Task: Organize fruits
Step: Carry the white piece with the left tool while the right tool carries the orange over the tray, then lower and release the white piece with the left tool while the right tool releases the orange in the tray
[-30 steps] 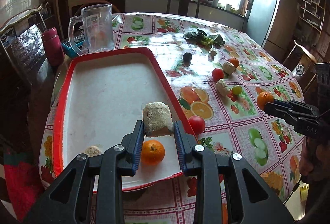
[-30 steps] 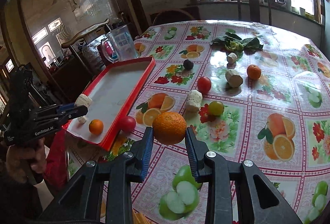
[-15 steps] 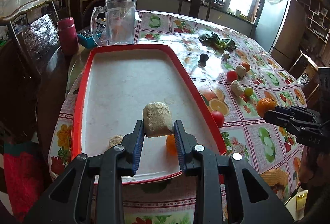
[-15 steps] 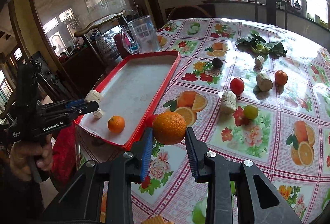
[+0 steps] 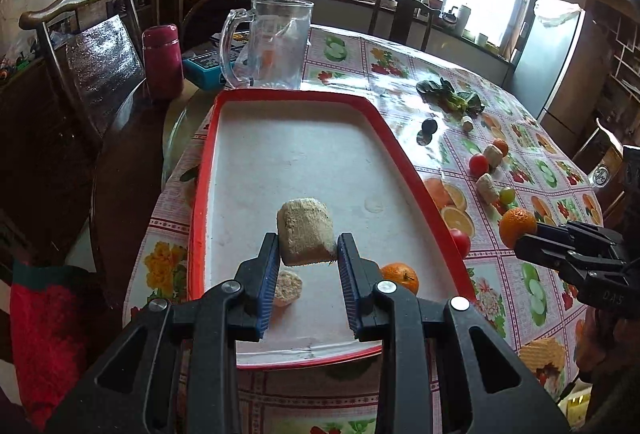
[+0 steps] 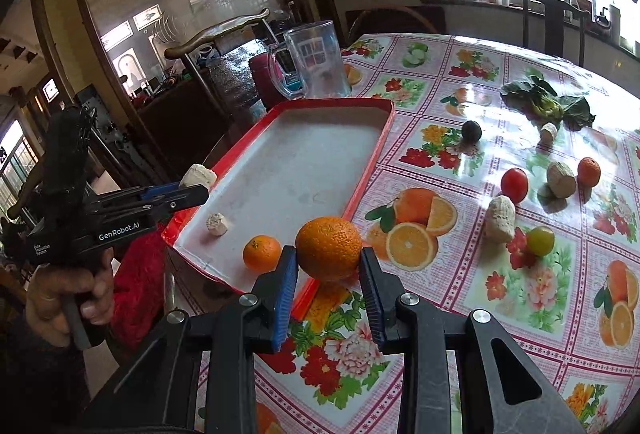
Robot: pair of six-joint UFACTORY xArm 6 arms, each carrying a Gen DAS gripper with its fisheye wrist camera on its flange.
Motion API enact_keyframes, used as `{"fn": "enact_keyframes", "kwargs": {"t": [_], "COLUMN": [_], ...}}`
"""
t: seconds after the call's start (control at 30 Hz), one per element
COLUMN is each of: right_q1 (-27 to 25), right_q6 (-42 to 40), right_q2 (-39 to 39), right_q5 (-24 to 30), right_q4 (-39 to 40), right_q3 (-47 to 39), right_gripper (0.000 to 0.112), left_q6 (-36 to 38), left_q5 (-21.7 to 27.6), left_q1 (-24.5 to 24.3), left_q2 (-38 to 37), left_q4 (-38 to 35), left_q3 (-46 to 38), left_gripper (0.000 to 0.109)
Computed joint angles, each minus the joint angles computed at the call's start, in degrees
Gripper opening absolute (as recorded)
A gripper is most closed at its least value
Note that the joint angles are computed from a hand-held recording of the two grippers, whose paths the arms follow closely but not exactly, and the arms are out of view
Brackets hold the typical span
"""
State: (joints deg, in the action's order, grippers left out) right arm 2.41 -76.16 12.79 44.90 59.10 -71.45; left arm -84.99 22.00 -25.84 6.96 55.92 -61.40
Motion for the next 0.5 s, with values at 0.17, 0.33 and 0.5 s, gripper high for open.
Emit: {"fn": "enact_keyframes", "kwargs": {"t": [0.17,0.33,0.5], "right_q1": [1.9,3.5,4.9], "right_q6": [0.4,1.8,3.2], "right_q2": [1.1,2.8,5.0], "right_q5": [0.3,0.5,0.3], "right_q4": [-0.4,-1.3,-2.7], "right_q3": [-1.3,-3.2,-5.2], "right_gripper": [0.032,0.032,0.032], "left_q6": [-0.4,-0.3,0.8], "left_q5": [-0.3,-1.3,-3.1], "left_q1": [1.1,2.2,3.5], "left_q2": [-0.2,0.0,1.2], "left_q4": [-0.2,-0.8,-2.4], "left_q3": [0.7,1.3,1.0], "left_gripper": [0.026,0.026,0.026]}}
